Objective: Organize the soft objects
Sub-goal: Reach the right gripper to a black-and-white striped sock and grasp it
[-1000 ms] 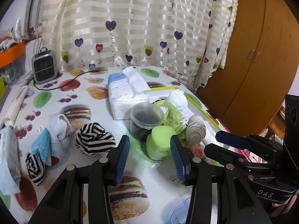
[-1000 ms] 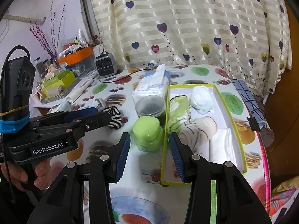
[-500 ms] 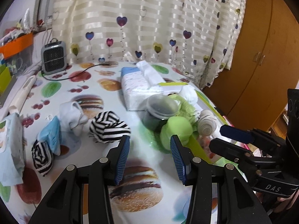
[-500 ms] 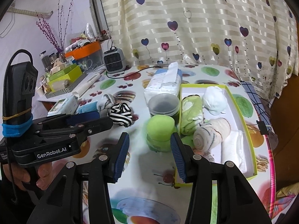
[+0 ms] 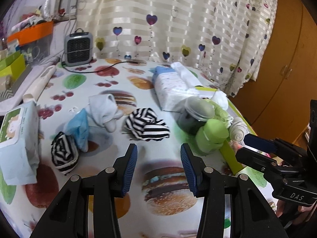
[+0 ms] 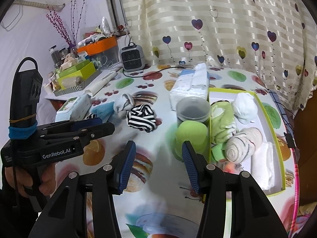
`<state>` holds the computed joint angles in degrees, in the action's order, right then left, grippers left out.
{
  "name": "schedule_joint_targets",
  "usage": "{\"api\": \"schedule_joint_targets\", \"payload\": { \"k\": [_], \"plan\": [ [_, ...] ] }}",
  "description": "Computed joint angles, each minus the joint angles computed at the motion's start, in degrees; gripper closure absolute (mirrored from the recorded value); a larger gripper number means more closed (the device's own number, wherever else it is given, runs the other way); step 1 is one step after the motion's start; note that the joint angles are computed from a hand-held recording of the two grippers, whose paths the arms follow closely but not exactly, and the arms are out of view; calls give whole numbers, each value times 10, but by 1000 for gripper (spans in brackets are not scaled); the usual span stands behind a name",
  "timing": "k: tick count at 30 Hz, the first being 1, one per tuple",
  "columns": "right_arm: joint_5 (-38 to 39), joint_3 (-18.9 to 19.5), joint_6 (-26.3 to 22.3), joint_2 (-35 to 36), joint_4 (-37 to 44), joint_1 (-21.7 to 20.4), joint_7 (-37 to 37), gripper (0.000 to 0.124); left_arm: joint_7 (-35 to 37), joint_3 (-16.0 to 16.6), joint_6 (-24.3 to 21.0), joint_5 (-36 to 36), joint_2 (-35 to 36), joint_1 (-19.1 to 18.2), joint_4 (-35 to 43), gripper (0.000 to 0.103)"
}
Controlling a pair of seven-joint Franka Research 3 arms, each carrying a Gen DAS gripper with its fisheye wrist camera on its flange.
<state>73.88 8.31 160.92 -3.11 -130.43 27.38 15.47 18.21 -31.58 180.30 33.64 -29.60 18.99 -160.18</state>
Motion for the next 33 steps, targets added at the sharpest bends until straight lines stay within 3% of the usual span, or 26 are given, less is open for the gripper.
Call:
{"api": "schedule_joint_targets", "payload": {
  "k": [19, 33],
  "plan": [
    [-60, 25, -3, 65, 59, 12, 32, 74, -4, 38, -19, -12, -50, 0, -49, 59],
    [-156, 53, 5, 142, 132, 3, 111, 74, 2, 47, -27, -5, -58, 37, -59, 59]
  ]
}}
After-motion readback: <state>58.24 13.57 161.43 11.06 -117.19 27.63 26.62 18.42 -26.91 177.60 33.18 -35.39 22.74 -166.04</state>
